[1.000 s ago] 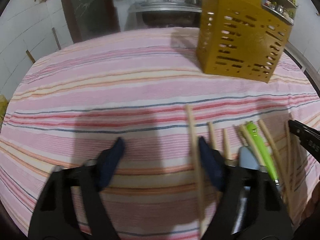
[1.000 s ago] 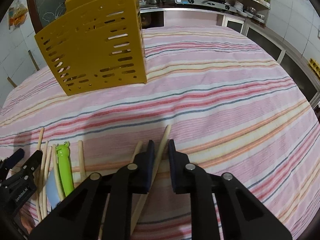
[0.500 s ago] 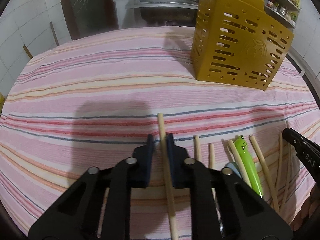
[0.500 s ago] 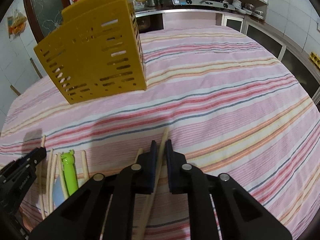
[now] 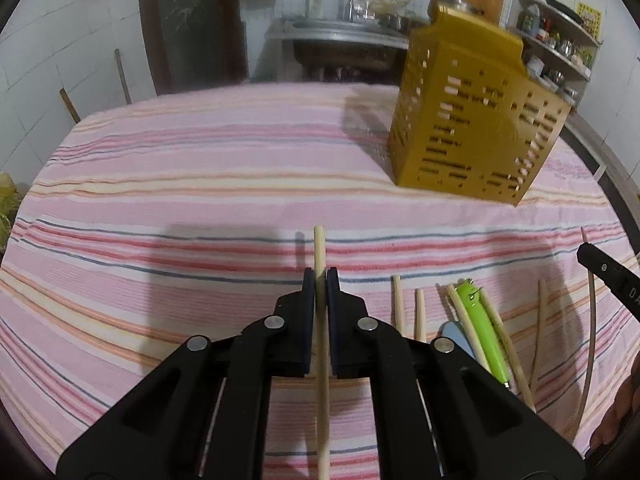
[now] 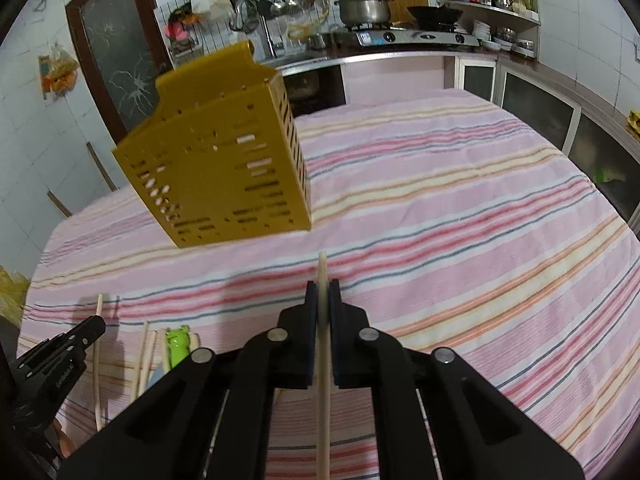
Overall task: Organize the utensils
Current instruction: 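Close the left tool on a chopstick while the right tool closes on another chopstick, then lift the left tool's chopstick over the yellow holder while the right tool carries its chopstick there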
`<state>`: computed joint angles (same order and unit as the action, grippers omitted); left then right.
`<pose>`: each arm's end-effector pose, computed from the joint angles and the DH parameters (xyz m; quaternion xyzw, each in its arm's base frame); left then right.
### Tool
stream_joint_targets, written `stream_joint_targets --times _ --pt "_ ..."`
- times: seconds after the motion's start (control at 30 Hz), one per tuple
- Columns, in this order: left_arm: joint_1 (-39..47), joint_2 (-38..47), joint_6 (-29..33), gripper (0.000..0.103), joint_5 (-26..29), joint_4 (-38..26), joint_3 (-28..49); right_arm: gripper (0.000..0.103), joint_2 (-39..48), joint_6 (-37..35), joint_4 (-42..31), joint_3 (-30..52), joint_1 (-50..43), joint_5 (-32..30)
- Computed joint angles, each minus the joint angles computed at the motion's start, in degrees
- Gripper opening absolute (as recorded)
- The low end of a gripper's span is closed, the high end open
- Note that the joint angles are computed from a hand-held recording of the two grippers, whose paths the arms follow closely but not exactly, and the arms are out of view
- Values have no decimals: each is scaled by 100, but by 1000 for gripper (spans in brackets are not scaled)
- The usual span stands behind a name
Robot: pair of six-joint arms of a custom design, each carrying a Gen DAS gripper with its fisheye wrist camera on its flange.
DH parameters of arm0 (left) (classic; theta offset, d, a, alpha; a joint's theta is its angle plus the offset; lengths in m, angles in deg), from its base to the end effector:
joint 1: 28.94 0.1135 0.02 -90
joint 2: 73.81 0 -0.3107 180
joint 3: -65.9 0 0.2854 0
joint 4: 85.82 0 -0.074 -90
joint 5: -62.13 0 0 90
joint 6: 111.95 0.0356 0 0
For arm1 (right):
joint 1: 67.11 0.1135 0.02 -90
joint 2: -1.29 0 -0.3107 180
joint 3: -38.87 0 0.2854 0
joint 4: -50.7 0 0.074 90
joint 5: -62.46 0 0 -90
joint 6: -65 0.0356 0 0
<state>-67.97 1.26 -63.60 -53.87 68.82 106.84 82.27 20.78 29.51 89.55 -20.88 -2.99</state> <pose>0.1885 -0.1327 0.1623 -0.0807 0.9384 -0.0005 0.3359 0.2071 0.1948 0.1931 0.0665 0.9227 0.0924 0.3682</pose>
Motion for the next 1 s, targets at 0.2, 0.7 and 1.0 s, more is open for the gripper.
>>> stream_joint_targets --times 0.2,0.7,1.0 --pt "5 -893 -11 4 -148 -366 -157 6 -332 -252 72 -122 -66 13" --pt "154 -420 86 5 416 134 -266 6 78 -400 314 -270 4 -387" --pt "-237 -1470 75 4 -277 -460 -8 6 -905 -619 503 -433 118 -5"
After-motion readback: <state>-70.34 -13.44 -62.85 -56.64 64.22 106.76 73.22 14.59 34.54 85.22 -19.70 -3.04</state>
